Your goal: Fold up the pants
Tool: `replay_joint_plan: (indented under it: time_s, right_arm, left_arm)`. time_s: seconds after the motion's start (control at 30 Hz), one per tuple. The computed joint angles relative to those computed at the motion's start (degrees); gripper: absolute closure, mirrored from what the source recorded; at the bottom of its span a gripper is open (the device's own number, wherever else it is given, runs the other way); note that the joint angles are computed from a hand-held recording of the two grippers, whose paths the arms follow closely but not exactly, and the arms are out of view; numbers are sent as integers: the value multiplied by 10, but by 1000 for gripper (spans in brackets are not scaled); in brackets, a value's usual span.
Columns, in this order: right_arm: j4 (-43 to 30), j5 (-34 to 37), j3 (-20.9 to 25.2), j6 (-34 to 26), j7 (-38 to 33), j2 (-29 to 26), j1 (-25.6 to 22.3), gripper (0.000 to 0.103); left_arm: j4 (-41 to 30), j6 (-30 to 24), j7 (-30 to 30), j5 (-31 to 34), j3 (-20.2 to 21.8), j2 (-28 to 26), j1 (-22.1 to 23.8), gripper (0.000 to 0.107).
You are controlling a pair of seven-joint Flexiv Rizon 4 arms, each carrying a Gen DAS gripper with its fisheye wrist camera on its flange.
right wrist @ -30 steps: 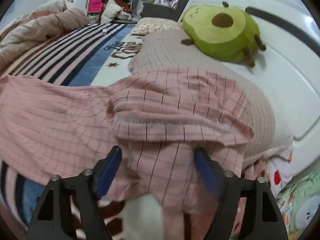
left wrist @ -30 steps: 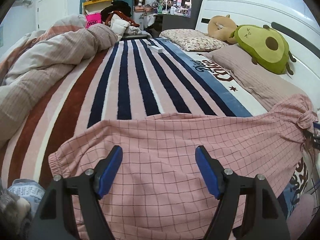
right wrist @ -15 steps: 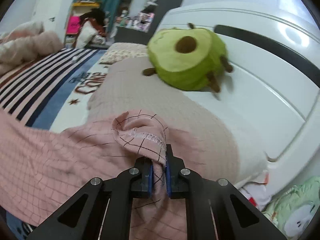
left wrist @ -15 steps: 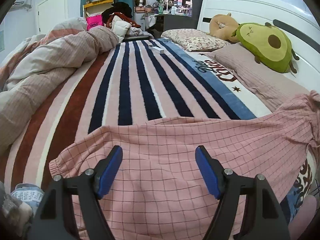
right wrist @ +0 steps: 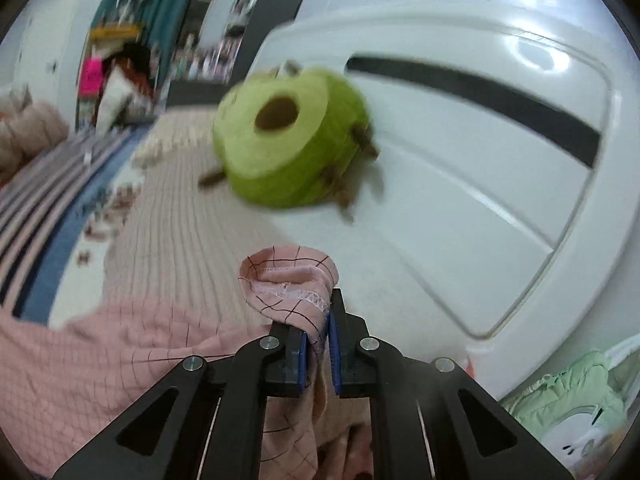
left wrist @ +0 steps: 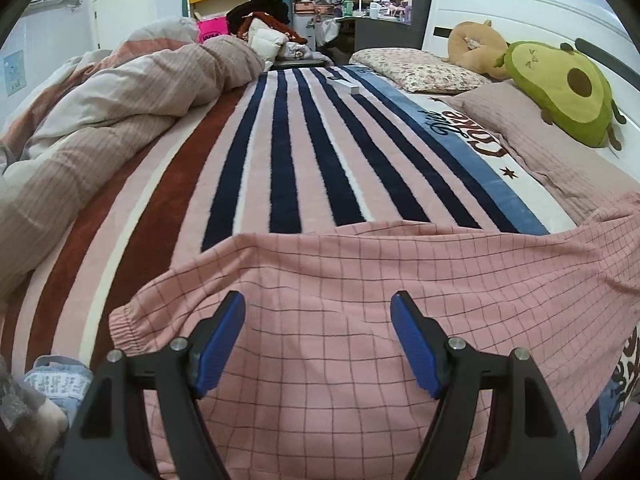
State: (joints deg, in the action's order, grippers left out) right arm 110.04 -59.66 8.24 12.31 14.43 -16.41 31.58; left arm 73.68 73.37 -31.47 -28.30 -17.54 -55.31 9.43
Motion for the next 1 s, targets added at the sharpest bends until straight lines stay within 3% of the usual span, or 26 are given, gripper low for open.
replay_joint_plan:
  time_s: [0.03,0.1,0.3,0.37,0.4,0.5,0.6,0.73,0.87,1.0]
  right_arm:
    - [-2,14,1,13,-3,-5,-4,50]
    - [-6,25,1,17,9,-15,0,35]
    - [1,0,2,45,57,-20,20,30]
    - [7,-23,4,60,88,-16,28,23]
    - [7,-34,4,64,100,-16,33,17]
    - [11,-61,8,87,132,-9,41,16]
    - [18,-86,11,125,156,-6,42,15]
    - [15,-134,8,172,179,-17,48,5]
    - [0,-172,1,194,183,-44,65,5]
    - [-8,-217,-10,226,226,-66,73,5]
  left_arm:
    - [2,0,-1,-2,-2,2,3,32]
    - [20,11,-2,-15,-16,12,18,23]
    - [117,32,36,-67,-74,69,90,23]
    - [161,32,58,-91,-97,97,123,22]
    - [172,24,67,-99,-99,106,130,22]
    - [215,17,96,-134,-104,134,150,22]
    - [233,-13,91,-159,-81,146,147,22]
    - [245,-41,80,-195,-51,147,131,22]
    - [259,-1,112,-233,-41,148,107,22]
    - [242,-113,63,-253,-17,145,109,21]
